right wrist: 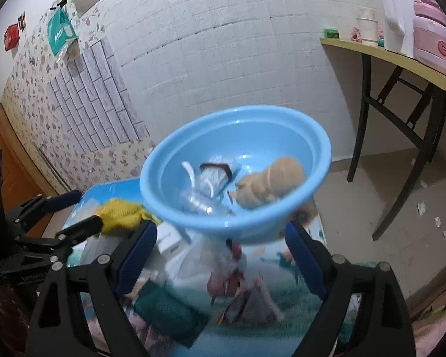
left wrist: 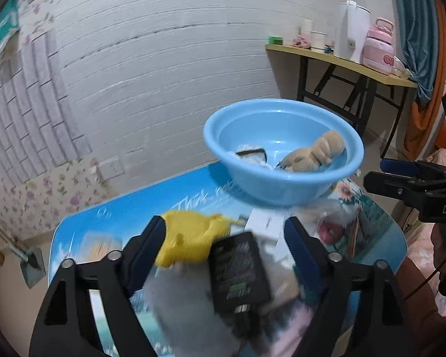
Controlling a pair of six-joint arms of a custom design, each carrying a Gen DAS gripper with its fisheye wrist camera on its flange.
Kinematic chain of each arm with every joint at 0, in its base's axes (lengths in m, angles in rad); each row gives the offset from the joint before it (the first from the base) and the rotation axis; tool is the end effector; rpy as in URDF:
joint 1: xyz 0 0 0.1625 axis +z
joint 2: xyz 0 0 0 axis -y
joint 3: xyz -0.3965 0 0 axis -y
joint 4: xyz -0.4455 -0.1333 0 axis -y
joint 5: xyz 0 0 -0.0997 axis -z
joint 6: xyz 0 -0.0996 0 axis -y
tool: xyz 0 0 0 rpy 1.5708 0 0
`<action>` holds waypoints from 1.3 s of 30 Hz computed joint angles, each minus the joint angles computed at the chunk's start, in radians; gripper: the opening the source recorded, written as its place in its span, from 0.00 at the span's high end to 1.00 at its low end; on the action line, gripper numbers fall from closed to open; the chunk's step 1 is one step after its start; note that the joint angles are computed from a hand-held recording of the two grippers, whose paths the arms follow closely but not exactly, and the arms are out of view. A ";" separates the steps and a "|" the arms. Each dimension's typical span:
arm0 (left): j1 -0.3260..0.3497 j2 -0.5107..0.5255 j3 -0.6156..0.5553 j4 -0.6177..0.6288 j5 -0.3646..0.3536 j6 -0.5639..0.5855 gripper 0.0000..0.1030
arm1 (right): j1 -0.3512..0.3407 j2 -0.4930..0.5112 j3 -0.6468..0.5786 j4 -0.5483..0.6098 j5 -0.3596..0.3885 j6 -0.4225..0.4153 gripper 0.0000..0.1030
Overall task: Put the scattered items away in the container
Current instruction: 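Move both tools back over the table toward the remaining items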
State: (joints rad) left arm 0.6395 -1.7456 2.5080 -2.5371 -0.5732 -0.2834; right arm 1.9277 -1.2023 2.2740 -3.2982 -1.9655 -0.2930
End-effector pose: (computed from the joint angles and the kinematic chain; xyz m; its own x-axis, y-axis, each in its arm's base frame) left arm -0.1608 -0.3900 0.2126 -0.6615 0.1569 -0.7333 0.6258 0.6544 -0.4245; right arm 0.2606 -0.4270 0.1291 -0.8265 -0.3129 0.4679 -0.5386 0.6813 -0.4957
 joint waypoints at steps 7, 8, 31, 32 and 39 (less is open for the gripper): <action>-0.064 -0.242 0.094 0.317 0.034 -0.232 0.12 | 0.031 -0.024 0.062 0.015 -0.042 0.026 0.13; -0.070 -0.269 0.102 0.355 0.035 -0.257 0.12 | 0.033 -0.025 0.067 0.016 -0.045 0.030 0.13; -0.075 -0.449 0.175 0.587 -0.011 -0.455 0.11 | 0.073 -0.028 0.097 0.068 -0.091 0.058 0.13; -0.068 -0.441 0.177 0.572 -0.018 -0.448 0.11 | 0.072 -0.030 0.099 0.065 -0.091 0.058 0.13; -0.036 -0.397 0.177 0.537 -0.035 -0.434 0.11 | 0.050 -0.019 0.094 0.071 -0.118 0.086 0.13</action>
